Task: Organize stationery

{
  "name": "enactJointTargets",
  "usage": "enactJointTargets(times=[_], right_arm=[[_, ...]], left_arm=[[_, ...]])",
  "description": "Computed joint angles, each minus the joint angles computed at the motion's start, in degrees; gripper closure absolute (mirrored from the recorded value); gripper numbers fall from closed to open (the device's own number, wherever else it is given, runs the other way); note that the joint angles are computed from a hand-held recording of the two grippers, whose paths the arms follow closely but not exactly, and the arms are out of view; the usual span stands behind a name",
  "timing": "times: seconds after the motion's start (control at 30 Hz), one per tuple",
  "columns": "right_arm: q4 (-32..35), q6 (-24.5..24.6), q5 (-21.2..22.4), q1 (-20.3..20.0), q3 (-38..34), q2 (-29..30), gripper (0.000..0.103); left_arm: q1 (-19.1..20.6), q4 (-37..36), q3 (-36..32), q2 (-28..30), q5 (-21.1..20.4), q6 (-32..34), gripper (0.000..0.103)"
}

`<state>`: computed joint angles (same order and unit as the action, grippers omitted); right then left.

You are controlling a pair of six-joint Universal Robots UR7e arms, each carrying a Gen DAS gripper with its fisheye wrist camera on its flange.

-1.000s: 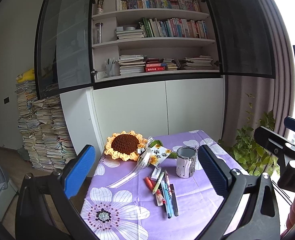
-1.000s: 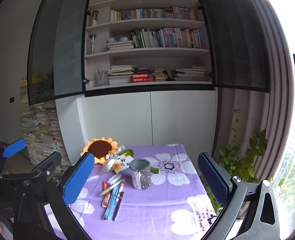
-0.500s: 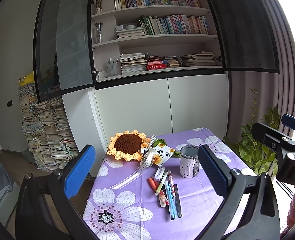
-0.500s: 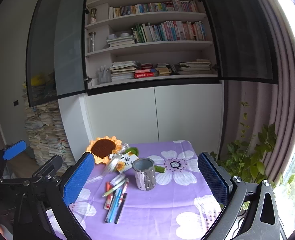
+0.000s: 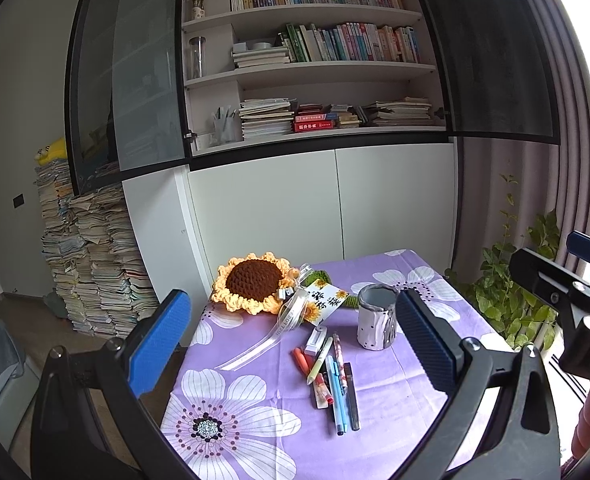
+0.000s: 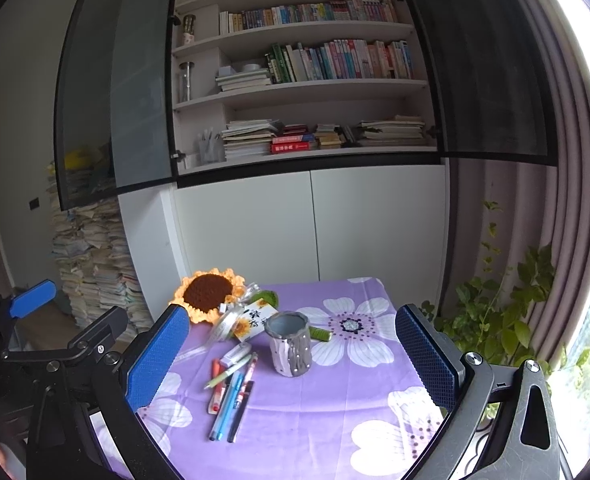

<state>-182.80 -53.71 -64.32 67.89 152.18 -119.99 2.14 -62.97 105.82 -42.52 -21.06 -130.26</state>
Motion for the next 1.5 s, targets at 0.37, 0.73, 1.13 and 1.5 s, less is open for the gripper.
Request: enactJointTargets(times=[0.37, 0.73, 1.13, 1.5], right_arm=[[-1.3, -1.7, -1.3, -0.1, -0.5, 4.1, 0.0], [-11.4, -4.0, -13.3, 5.7, -7.0, 25.7, 0.0], [-9.6, 0.4, -28.3, 11.2, -20.7, 47.3, 0.0], [-10.9, -0.1, -37.1, 15.2, -28.1, 57.9, 0.001]], left_arm=[[2.9, -6.4, 1.9, -0.4, 0.3, 4.6, 0.001], [11.3, -23.2, 9.8, -3.8, 0.5, 15.1, 0.001], [20.1, -42.8, 16.7, -7.8, 1.5, 30.4, 0.002], [24.3, -51.1, 17.5, -7.7, 4.0, 38.6, 0.002]])
